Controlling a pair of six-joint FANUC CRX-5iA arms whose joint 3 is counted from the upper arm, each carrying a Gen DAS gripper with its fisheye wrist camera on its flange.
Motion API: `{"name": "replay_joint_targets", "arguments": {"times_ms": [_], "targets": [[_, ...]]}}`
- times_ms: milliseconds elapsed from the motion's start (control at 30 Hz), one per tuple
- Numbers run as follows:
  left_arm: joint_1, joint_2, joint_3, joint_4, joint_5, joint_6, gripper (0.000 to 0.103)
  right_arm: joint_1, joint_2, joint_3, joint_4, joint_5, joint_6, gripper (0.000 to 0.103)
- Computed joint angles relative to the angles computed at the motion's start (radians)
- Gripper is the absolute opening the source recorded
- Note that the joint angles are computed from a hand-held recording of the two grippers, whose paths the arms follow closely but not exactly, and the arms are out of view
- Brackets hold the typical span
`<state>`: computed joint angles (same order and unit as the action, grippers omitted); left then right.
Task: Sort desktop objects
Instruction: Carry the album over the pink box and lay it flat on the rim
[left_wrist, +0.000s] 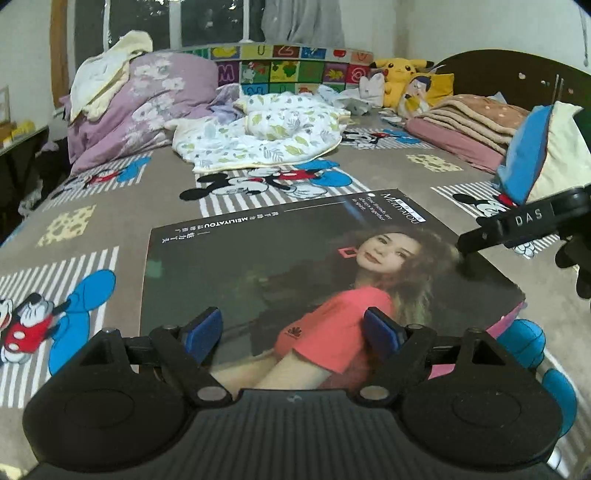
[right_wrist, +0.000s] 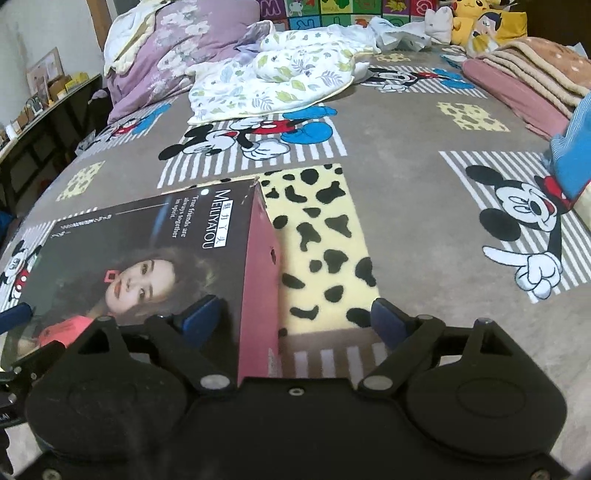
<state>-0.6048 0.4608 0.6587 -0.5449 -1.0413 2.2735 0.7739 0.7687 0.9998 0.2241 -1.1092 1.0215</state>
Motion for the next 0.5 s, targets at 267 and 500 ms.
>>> {"name": "replay_joint_targets", "arguments": {"times_ms": [267,500], "targets": [[-0.013,0.001,0.02,0.004,-0.058,0.017,0.085,0.026,-0.011,-0.012,0.054,-0.033,0.026,0.093],[-0.072,0.008,0.062,-0.07,-0.184,0.128,0.085,0.058,-0.101,-0.144,0.126,-0.019,0.062,0.093]]}}
